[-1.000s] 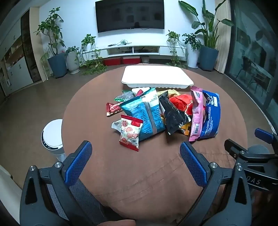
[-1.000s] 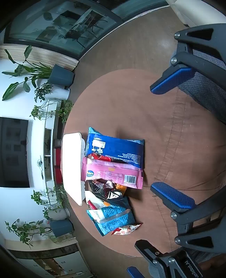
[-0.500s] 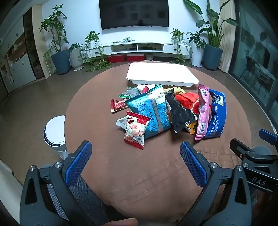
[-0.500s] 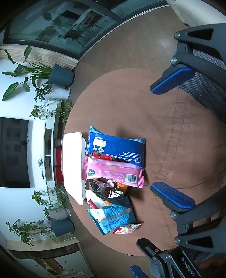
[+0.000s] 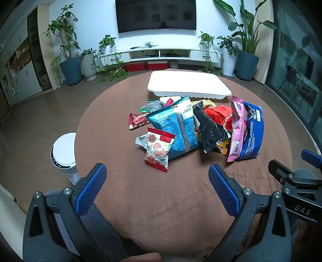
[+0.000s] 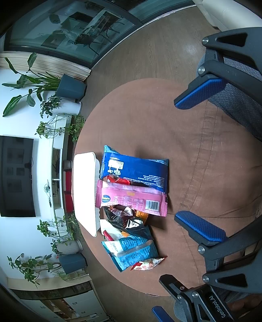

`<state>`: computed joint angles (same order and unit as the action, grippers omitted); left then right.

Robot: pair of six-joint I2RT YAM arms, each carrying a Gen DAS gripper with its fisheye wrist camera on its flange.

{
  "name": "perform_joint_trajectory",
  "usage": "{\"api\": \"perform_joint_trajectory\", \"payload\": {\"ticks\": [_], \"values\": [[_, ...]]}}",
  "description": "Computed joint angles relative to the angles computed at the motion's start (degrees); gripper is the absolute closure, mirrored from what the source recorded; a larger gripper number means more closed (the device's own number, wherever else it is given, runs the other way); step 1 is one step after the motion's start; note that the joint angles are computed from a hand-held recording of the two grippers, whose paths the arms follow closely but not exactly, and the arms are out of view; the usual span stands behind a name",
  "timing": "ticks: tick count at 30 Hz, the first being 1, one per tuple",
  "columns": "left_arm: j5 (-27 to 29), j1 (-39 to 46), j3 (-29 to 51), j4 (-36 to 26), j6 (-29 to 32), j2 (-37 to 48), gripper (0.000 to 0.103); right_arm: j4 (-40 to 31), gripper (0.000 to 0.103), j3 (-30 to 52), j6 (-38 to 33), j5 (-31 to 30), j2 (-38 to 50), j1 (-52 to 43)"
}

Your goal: Organize snacks

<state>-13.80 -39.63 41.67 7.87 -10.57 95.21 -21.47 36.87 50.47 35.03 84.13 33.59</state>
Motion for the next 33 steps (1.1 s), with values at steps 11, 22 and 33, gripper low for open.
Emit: {"api": "perform_joint_trajectory", "payload": {"ticks": [11,22,33], "values": [[0.38,0.11,0.47,-0.33,-0.24,0.76,0.001,0.31,0.000,-0.59,1.18,0.26,-0.71,0.95],[2.63,1.89,-0.01,1.78,-0.48,1.65,0.001,3.82,0.000,-3.33,0.53,-0.07,-2.02,-0.31],[14.13,7.59,0.24,7.80,1.34,6.01,0.000,13.75,0.000,-9.15,-1.94,-1.01,-5.85,-2.94]]}}
